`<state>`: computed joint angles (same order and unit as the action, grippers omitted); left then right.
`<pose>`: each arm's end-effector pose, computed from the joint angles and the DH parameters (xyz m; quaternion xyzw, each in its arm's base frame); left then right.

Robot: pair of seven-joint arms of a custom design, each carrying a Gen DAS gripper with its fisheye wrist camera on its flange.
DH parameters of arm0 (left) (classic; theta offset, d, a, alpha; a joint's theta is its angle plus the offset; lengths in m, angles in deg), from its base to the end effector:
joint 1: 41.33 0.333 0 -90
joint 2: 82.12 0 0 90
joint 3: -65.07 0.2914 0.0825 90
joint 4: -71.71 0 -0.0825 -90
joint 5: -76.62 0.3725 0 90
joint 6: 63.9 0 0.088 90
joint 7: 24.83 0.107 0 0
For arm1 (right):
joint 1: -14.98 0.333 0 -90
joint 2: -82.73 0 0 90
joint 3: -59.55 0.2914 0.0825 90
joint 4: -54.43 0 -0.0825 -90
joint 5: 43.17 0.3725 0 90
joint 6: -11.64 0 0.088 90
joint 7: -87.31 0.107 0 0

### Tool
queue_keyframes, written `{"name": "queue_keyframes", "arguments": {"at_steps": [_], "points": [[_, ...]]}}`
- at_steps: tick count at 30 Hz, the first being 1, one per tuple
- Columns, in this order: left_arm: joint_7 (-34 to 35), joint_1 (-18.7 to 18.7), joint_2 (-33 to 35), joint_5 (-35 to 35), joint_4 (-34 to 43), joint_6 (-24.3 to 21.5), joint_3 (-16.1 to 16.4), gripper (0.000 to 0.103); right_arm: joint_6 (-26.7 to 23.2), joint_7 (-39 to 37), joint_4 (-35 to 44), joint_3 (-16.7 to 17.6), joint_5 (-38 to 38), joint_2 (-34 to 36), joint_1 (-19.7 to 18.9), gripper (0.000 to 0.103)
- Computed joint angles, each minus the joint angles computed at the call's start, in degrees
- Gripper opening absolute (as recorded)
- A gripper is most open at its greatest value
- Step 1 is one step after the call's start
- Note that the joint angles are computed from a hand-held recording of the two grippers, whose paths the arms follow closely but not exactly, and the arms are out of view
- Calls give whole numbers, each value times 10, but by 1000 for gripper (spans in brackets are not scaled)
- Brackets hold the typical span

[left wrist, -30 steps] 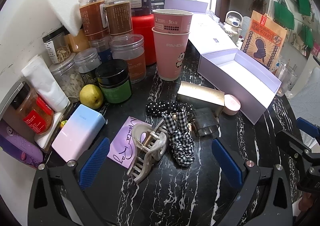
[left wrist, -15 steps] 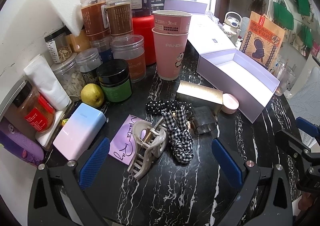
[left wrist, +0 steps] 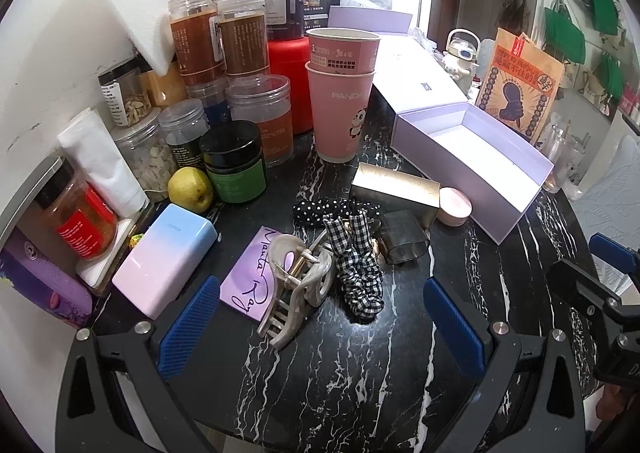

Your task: Organize rigid objects

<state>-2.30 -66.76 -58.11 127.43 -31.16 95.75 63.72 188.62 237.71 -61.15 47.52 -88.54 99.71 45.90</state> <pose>0.5771 -0.3289 0.3528 -0.6465 0.6727 -0.2654 0.2430 0.5601 0.2614 0.3637 -0.6781 0.6225 -0.2209 0.3223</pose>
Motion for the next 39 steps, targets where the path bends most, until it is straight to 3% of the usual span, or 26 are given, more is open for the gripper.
{"name": "queue_keyframes", "arguments": {"at_steps": [12, 16, 21, 29, 35, 39], "points": [[-28, 1, -12, 22, -20, 6, 2, 103, 12, -7, -12, 9, 11, -3, -6, 103], [-34, 10, -16, 18, -36, 19, 0, 103, 22, -61, -15, 35, 65, 6, -25, 103], [-36, 20, -15, 6, -53, 46, 3, 103, 28, -160, -17, 106, 161, 22, -79, 103], [-57, 12, 0, 14, -60, 85, 33, 103, 20, -261, -1, 169, 259, 51, -122, 103], [-66, 7, 14, 17, -55, 132, 61, 102, 5, -328, 29, 202, 319, 79, -142, 103], [-35, 10, 27, -10, -46, 160, 65, 94, -3, -364, 49, 210, 353, 95, -142, 103]]}}
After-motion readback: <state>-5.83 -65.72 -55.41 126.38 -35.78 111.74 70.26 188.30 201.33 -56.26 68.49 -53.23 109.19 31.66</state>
